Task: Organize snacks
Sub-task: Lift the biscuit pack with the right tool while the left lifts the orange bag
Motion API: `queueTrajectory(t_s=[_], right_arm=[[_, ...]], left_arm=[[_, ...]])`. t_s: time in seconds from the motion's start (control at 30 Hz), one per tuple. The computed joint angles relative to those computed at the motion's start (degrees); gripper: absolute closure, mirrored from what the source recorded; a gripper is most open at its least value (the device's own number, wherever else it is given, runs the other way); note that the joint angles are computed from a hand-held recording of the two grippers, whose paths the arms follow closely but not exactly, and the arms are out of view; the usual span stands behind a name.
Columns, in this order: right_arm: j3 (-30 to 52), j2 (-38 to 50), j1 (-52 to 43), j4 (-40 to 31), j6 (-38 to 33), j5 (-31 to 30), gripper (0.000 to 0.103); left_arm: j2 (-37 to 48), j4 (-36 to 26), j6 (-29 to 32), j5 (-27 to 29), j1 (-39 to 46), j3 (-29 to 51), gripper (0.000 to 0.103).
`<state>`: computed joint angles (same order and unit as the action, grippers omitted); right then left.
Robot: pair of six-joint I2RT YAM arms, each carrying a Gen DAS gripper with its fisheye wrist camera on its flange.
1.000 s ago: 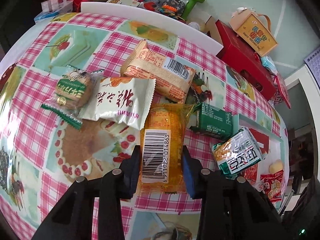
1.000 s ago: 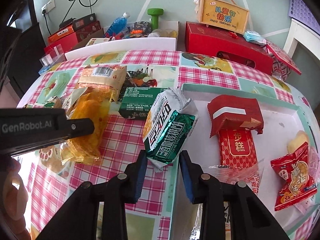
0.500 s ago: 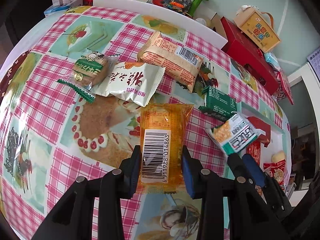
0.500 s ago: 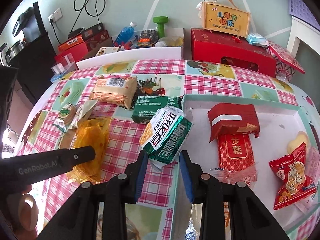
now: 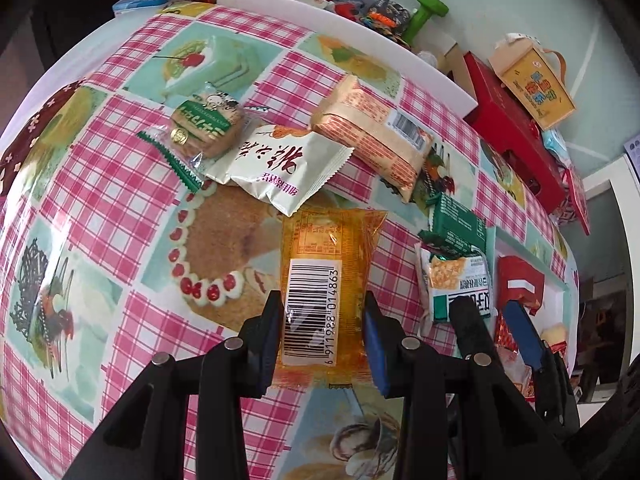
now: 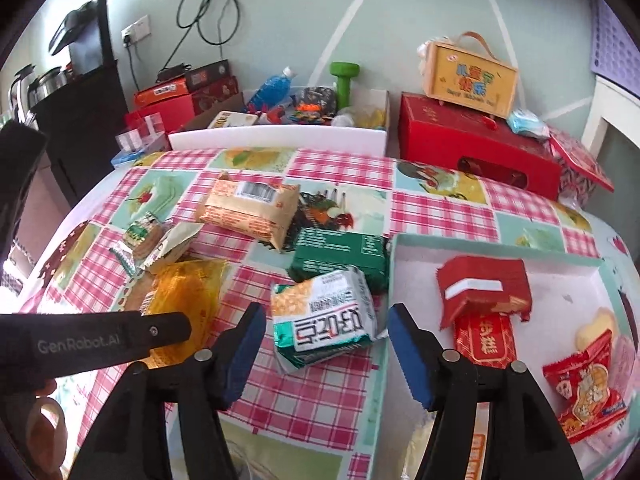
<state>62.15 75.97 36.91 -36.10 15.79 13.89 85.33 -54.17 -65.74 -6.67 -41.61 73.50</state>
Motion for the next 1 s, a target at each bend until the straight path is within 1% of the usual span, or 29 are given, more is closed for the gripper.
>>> queueTrajectory(t_s=[0.2, 0.3, 0.47, 0.63, 0.7, 0.73, 0.77, 0.8, 1.0], right_arm=[[0.4, 2.9, 0.5, 0.5, -0.5, -1.2, 0.035], [0.0, 4.0, -0.7, 0.8, 0.6, -3.2, 0.034], [-1.3, 3.3, -1.3, 2.5, 1.5, -4.5, 0.034], [-0.3, 5.1, -1.1, 2.0, 2.5, -2.8, 0.035], [-0.4, 4.9, -1.1, 2.1, 2.8, -2.9, 0.037], [-0.4, 4.9, -1.2, 1.9, 3.0, -2.8, 0.039], [-0.3, 4.9, -1.2, 1.5, 3.2, -2.2, 0.045], [-0.2, 4.9, -1.3, 1.2, 3.3, -2.2, 0.046], [-0.1, 4.1, -1.6, 0.4, 3.5, -2.6, 0.049]], left_arm=[[-2.7, -0.2, -0.8, 0.1, 1.0, -2.5, 0.064], [-3.0, -0.3, -0.9, 0.2, 1.0, -2.7, 0.064], [-2.5, -0.3, -1.0, 0.1, 0.9, -2.3, 0.064], [-1.5, -0.5, -0.8, 0.1, 1.0, -1.6, 0.064], [-0.9, -0.6, -0.6, 0.1, 1.0, -1.2, 0.064], [-0.6, -0.6, -0.4, 0.0, 1.0, -1.1, 0.064], [-0.6, -0.7, -0.4, -0.1, 0.9, -1.1, 0.064], [-0.4, -0.6, -0.3, -0.1, 0.9, -1.0, 0.064], [0.0, -0.4, 0.0, -0.1, 1.0, -0.9, 0.064]])
